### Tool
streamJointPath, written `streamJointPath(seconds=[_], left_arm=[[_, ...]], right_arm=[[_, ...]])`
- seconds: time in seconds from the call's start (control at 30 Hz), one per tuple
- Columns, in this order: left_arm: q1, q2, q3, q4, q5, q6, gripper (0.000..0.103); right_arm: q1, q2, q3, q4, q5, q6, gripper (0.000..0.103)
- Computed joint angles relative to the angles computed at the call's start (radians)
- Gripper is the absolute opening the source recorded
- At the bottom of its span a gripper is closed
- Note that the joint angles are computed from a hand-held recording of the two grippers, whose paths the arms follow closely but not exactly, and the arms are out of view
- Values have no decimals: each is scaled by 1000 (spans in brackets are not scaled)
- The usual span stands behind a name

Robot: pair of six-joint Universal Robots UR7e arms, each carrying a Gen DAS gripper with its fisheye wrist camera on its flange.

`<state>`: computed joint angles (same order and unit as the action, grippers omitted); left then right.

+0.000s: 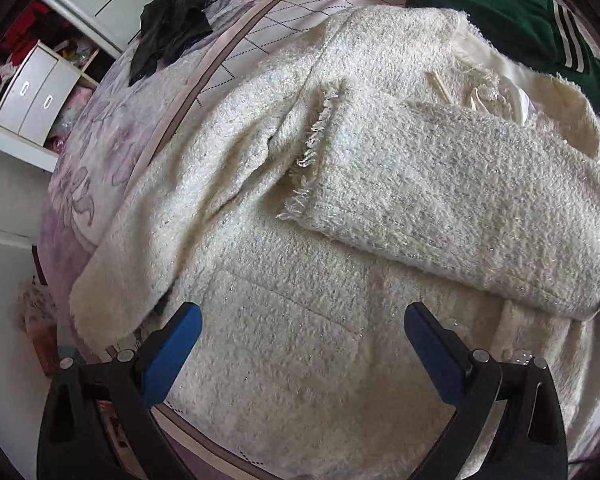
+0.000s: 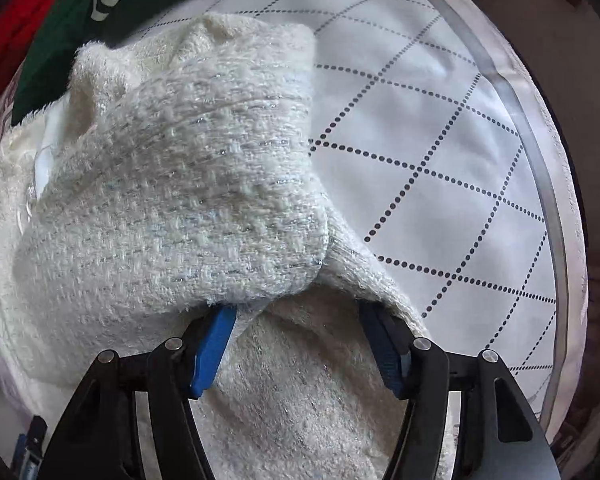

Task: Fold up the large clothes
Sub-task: 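Fold the held sleeve across the jacket front with the right gripper, then release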

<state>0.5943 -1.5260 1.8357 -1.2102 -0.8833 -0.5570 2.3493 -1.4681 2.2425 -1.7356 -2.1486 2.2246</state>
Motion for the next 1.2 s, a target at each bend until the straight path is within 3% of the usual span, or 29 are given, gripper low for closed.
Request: streamJointPath(seconds=[0.1,0.17,0.37,0.43,0.5,0.63,0.73,0.87,0.97,1.07,1.1,1.13,1.17,1.2], left_arm=[[33,-10,-31,21,-19,1,103],[63,-14,-62,60,-8,-4,103],[229,-48,-219,189,52,-96,103],[316,-42,-313,249,64,-164,103],[382,-35,-389,276,69,-217,103],[488,-20,-503,306,84,-301,103],[563,-17,-519,260,44,-305,103],[662,-33,-459,124,-116,-261,103],[736,-55,-386,-66,-262,-218,97],[744,-66,-344,-217,-233,-204,95],[737,-67,-340,-254,-205,-199,84],[729,-65,-338,-306,-169,-187,67],[726,-62,-340,-336,-152,-178,59],[726,-52,-348,-375,-137,-159,36]], right_arm=[[41,107,-108,94,32,-70,65],[81,181,-176,99,37,-79,66],[180,367,-411,136,-9,-32,67],[197,377,-443,167,-36,11,67],[208,345,-427,234,-51,112,67],[253,304,-473,517,35,344,67],[271,287,-492,655,115,447,67],[268,338,-541,748,176,386,67],[269,401,-586,742,177,330,67],[254,442,-580,639,142,287,67],[247,452,-574,599,132,275,67],[239,463,-570,566,123,267,67],[233,477,-564,520,111,256,67],[223,487,-560,487,100,246,67]])
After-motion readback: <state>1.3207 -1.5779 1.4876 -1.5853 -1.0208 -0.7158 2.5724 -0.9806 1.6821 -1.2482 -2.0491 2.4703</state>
